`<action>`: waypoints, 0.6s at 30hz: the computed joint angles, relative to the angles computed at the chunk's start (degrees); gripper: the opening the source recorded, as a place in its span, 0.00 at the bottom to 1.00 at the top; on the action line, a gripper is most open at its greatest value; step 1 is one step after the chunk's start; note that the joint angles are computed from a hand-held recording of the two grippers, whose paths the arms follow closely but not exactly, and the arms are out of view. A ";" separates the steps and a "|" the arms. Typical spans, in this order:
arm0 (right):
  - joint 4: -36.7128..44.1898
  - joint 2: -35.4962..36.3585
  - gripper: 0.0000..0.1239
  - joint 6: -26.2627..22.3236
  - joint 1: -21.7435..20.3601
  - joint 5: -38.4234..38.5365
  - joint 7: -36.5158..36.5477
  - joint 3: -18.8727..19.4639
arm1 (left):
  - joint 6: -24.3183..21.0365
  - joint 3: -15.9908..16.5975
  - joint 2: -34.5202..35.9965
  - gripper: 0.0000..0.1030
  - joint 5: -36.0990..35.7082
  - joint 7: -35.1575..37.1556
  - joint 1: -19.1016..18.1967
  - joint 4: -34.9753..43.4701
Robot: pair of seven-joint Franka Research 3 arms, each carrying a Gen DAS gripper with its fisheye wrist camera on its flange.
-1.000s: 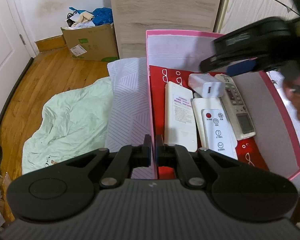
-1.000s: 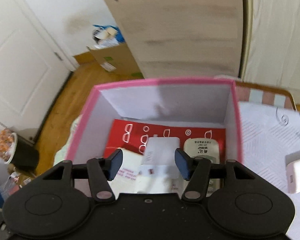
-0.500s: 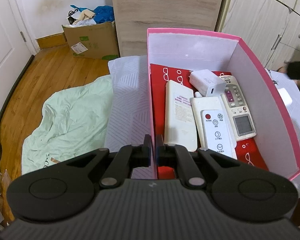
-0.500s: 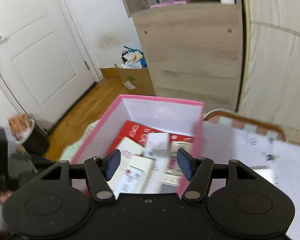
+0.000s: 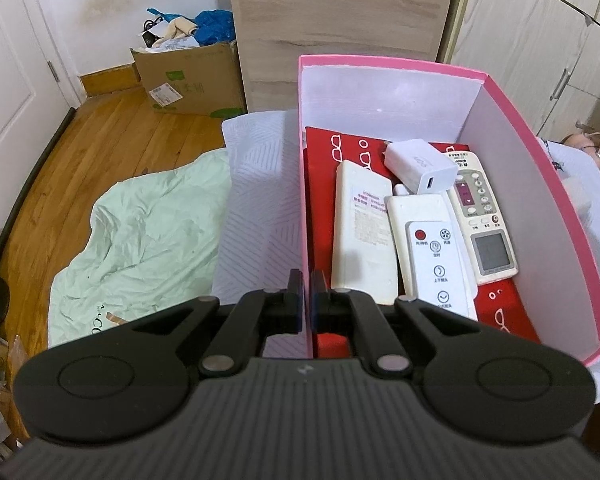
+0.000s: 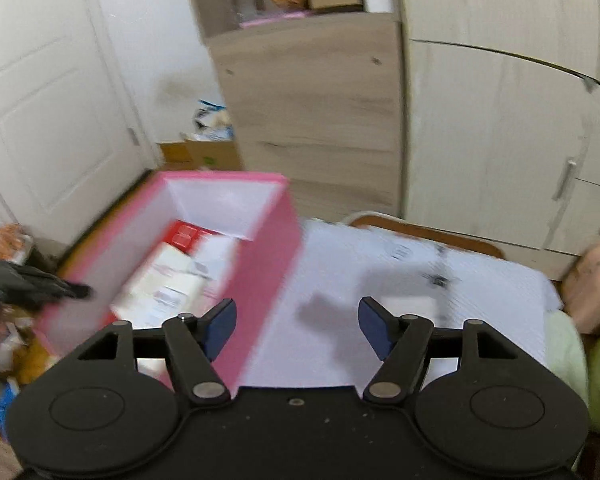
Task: Organize rigid objects
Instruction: 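Withdraw the right tool and grasp the white cube charger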
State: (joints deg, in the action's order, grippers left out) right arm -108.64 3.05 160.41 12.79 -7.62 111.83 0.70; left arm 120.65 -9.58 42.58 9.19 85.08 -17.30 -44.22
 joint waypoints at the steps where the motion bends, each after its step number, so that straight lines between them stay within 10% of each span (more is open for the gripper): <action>1: -1.06 0.12 0.58 1.02 -0.12 -2.14 1.70 -0.54 | 0.02 0.01 -0.01 0.03 -0.03 -0.14 -0.02 0.05; 9: 0.82 5.97 0.59 2.27 1.10 -16.46 19.47 -6.00 | -0.37 0.78 0.51 0.03 1.48 -0.87 -1.06 1.16; 18: 6.26 11.64 0.59 -0.61 2.96 -18.29 17.00 -8.16 | -0.07 0.57 0.14 0.03 1.40 -0.83 -0.86 0.53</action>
